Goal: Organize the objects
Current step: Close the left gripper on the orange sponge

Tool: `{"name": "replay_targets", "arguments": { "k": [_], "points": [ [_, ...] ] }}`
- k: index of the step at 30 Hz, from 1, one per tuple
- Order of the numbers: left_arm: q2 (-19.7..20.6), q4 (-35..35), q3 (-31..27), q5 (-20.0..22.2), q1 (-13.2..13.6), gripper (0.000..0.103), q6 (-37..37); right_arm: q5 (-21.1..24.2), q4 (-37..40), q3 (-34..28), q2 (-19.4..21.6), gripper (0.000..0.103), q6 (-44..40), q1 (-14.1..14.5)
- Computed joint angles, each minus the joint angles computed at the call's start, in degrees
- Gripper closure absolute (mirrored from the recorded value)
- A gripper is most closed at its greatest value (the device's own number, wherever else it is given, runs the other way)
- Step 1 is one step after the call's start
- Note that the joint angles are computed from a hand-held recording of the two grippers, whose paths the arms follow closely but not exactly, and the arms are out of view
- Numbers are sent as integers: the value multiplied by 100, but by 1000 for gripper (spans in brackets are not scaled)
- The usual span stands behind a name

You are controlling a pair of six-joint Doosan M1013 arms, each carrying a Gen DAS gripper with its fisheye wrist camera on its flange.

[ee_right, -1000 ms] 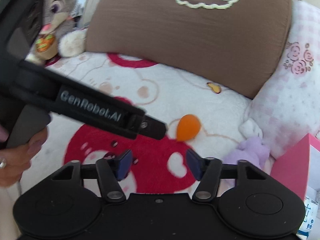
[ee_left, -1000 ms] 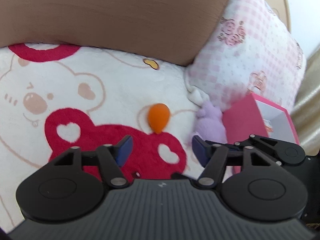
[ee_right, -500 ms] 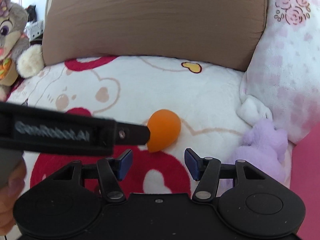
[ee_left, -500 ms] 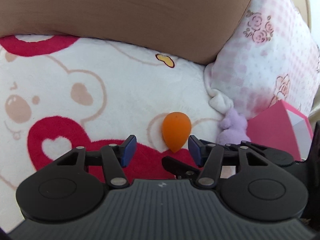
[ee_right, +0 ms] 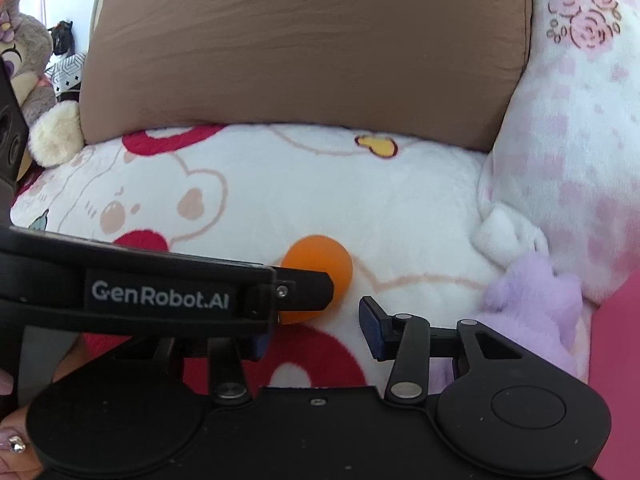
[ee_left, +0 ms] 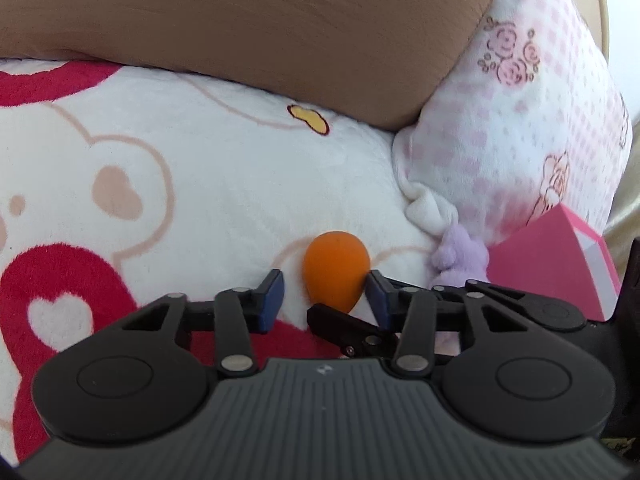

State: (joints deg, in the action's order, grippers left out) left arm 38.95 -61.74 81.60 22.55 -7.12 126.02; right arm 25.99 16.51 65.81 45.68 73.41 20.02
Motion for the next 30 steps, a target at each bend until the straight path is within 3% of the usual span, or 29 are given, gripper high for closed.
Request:
{"name": "replay_targets", "arguments": {
  "k": [2,7,14,17,23,30],
  "points": [
    [15,-438,24,153,50,74,335,5,165,-16,17,63,-195,-2],
    [3,-667,80,242,77,74,566,-129,-119,99,-35,63,-225,65],
    [-54,-170,72,415,74,75,323,-84,169,211,-111,64,-624,40],
    [-108,-210,126,525,92,75,544,-71,166,294,-174,64,-701,53],
    [-157,207,28,1180,152,75,154,168,-39,452,-348,64,-650,53],
    [-332,387,88,1487,98,75,37,107,88,709,-529,64,-706,25]
  ]
}}
